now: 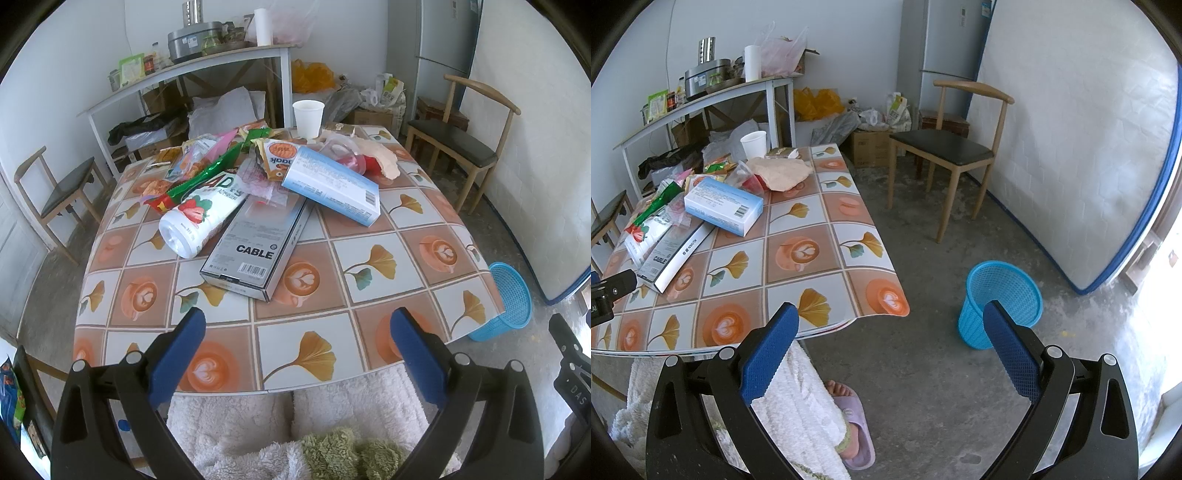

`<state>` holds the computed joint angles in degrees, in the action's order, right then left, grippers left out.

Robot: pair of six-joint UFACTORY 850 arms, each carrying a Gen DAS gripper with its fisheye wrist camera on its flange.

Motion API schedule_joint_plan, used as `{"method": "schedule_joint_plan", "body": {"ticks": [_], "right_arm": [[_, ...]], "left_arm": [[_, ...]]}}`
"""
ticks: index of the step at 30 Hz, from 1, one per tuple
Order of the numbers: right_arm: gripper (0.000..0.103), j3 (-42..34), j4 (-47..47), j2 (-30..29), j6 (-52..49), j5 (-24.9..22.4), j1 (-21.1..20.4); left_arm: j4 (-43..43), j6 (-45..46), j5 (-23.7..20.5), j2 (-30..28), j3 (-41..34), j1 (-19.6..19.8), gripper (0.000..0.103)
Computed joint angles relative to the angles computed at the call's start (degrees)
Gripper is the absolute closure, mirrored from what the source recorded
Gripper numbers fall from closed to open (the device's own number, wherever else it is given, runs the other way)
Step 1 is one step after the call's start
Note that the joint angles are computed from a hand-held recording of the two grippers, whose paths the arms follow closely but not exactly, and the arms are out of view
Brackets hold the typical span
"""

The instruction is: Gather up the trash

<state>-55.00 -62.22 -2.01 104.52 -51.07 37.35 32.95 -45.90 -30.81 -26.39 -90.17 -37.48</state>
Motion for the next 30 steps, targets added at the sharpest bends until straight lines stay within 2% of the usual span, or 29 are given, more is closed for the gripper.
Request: {"method": "schedule_joint_plan", "body": {"ticks": [11, 14, 19, 30], "right_arm": [[0.008, 0.25, -0.43, 0.22, 0.51, 0.72, -0.22], [0.008, -2.39, -0.58, -2.22, 1.31, 0.37, 1.01], [0.008, -3.27, -2.05, -2.07, 1.70, 1.38, 1.05], [0.008, -5.65, -6.80, -4.18, 3.09, 9.36, -1.53]], "left_arm": [[0.05, -0.12, -0.04, 0.02, 0.03, -0.03, 0.005], [0.36, -0.66, -0.11, 0.04, 0.05, -0.05, 0.005], [1.71, -3.15, 0.26, 0.52, 0.93, 0.26, 0.005], [1.63, -3.97, 4.88, 0.31, 2.32, 3.53, 0.005]]}}
